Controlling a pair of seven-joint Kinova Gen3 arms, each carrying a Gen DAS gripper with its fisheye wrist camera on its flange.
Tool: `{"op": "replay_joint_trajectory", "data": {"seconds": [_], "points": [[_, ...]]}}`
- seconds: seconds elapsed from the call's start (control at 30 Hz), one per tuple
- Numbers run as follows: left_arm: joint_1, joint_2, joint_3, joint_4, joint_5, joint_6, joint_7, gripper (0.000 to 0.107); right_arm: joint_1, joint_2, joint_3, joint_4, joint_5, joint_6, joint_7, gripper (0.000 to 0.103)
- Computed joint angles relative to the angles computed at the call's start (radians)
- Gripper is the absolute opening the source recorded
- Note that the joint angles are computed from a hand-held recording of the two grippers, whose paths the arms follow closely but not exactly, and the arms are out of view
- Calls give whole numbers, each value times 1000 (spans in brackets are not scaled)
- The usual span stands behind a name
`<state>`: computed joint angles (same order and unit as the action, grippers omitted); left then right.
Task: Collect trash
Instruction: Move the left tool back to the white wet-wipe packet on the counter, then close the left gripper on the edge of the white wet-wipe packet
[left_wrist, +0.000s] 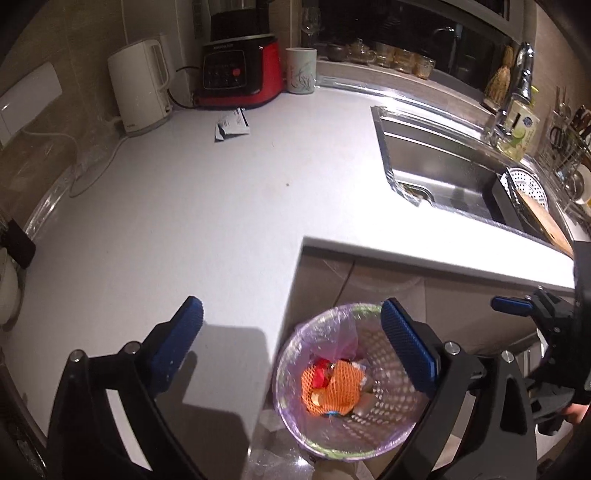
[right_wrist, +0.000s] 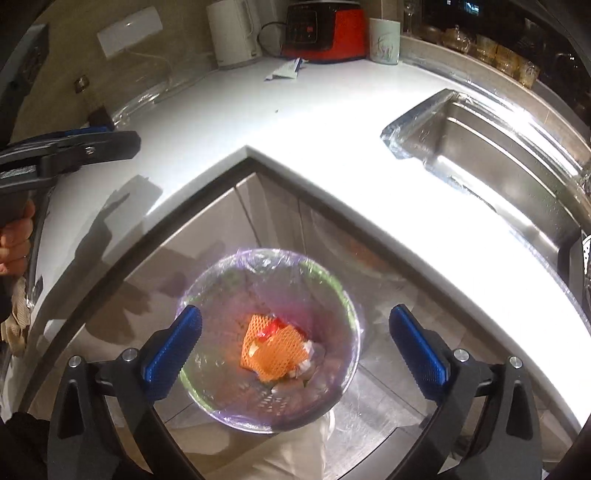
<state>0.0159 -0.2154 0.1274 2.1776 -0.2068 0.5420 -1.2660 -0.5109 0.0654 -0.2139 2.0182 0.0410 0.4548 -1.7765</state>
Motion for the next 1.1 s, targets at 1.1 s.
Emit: {"op": "replay_joint_trajectory", "data": {"seconds": [1.1], "points": [[-70,980,-162,-1187,96,308,33,95,330,575,-22,-891,-460,415,768,101]]}}
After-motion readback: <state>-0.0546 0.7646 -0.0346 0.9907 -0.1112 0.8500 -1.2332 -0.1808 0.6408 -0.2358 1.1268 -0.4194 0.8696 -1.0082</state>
